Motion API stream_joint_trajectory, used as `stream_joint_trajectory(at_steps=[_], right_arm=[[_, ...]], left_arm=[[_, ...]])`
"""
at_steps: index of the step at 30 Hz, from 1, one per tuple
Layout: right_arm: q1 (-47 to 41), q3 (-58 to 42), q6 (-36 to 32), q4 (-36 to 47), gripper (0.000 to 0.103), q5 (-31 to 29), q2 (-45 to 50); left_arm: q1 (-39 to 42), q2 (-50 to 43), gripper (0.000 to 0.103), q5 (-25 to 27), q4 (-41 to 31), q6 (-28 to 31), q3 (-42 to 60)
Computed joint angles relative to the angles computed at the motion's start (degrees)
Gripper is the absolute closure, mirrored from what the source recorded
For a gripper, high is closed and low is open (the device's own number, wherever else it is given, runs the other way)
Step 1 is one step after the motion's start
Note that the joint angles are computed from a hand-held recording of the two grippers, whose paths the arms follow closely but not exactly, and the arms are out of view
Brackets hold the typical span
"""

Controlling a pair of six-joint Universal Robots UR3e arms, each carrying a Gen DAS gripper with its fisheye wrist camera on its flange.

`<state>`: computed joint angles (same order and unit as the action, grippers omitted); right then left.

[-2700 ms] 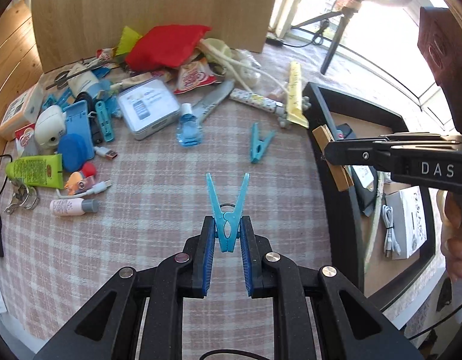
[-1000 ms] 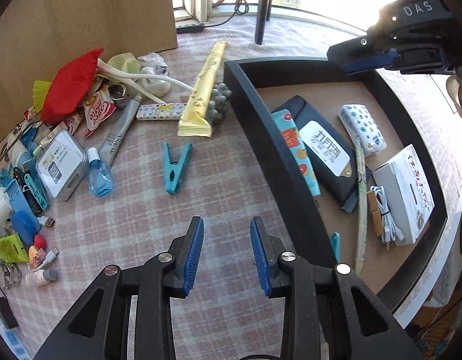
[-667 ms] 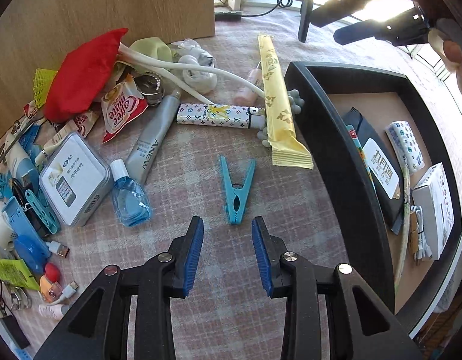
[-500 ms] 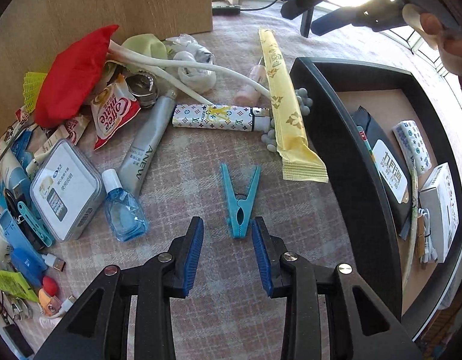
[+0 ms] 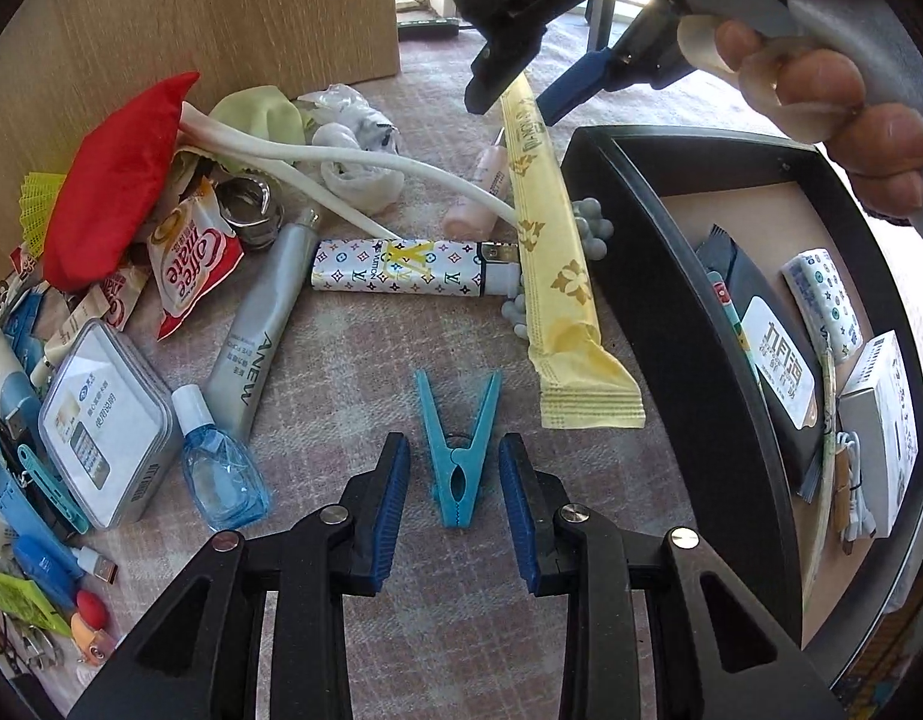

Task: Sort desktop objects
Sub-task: 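Grasp the long yellow snack stick with the right gripper while the left approaches a blue clothespin, then carry the yellow stick into the tray while the left gripper brings a blue clothespin, release both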

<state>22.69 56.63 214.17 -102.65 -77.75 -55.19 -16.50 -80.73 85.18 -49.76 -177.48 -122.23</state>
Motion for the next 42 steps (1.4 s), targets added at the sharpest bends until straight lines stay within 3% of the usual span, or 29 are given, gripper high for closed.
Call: stream_joint_trajectory(at_steps=[2,4,9,19,25,29,36,42], right_arm=[[-0.44,2.11,0.69,-2.03,0.069,1.46,-0.25],[-0.62,3.92,0.99,-3.68,0.08,2.23,-0.52],[-1.1,9.24,1.98,-8.96,0.091,3.43,-3.28],[-0.36,13.1,1.41,-10.49,0.092,4.17,-10.63],[0.25,18.17,0.31,-9.38,0.092,4.27,-19.37],[1.4,28.59,0.73,-10.1,0.092,2.3,-30.04],[3.3,49.35,3.82,-9.61,0.092,-0.11,-49.34],[3.36,61.56,6.31,-6.9,0.092,-0.43,-62.04]], left_arm=[[-1.15,-0.73,0.084,1.38,0.91,-0.5,0.23],[-1.56,-1.07,0.084,1.39,1.15,-0.84,0.42],[-1.02,1.62,0.084,1.29,0.49,-0.73,-1.45],[5.74,12.98,0.084,-1.93,-6.13,1.39,-5.93],[5.39,20.79,0.084,-3.84,-14.32,0.05,-3.9],[0.25,21.93,0.084,-3.86,-16.7,-3.98,-0.59],[-19.44,10.37,0.084,-0.29,-12.8,-16.86,9.37],[-29.9,0.96,0.084,1.26,-9.24,-23.22,14.05]])
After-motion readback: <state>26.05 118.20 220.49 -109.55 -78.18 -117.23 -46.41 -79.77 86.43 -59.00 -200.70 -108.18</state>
